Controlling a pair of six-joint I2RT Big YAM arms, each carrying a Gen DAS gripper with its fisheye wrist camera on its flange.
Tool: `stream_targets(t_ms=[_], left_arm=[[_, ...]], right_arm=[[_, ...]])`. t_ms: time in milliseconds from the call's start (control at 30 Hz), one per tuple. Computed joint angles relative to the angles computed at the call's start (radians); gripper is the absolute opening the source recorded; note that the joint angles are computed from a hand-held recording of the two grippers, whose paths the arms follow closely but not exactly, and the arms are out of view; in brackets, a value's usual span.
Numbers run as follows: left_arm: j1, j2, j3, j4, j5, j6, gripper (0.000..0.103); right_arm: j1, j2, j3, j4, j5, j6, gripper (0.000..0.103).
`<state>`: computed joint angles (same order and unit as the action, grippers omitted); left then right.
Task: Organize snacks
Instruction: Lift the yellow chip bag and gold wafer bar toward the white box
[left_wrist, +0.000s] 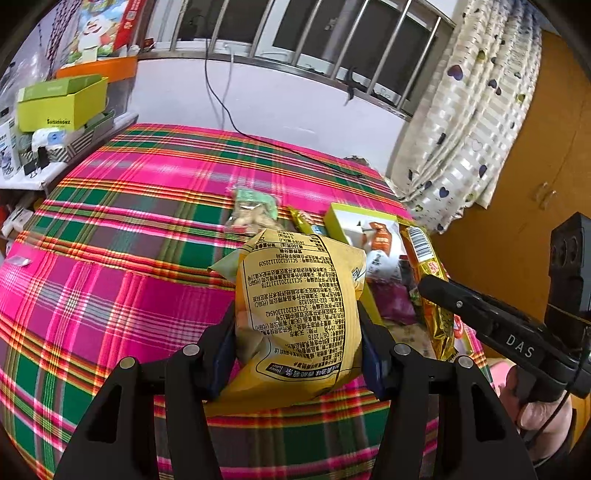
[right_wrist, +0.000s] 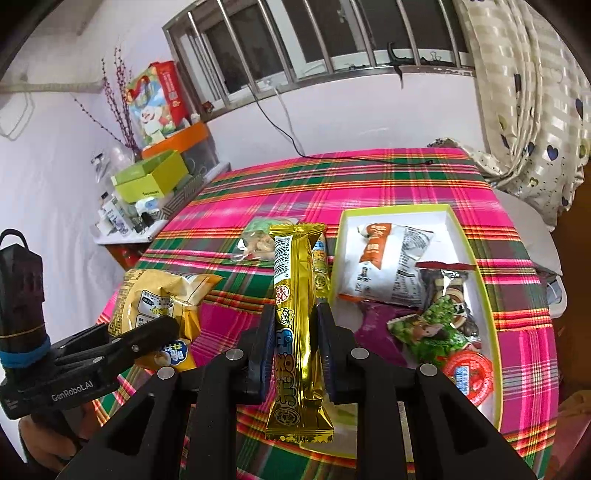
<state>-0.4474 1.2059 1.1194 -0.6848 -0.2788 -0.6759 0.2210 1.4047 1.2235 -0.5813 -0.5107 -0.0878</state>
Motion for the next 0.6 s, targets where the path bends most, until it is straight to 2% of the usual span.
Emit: stream_targets(t_ms=[600], left_arm=[[-0.031, 0.041, 0.042, -0.015, 0.002, 0.011, 0.057]], right_arm=[[-0.070, -0.008, -0.002, 0.006, -0.029, 0.011, 0.019]])
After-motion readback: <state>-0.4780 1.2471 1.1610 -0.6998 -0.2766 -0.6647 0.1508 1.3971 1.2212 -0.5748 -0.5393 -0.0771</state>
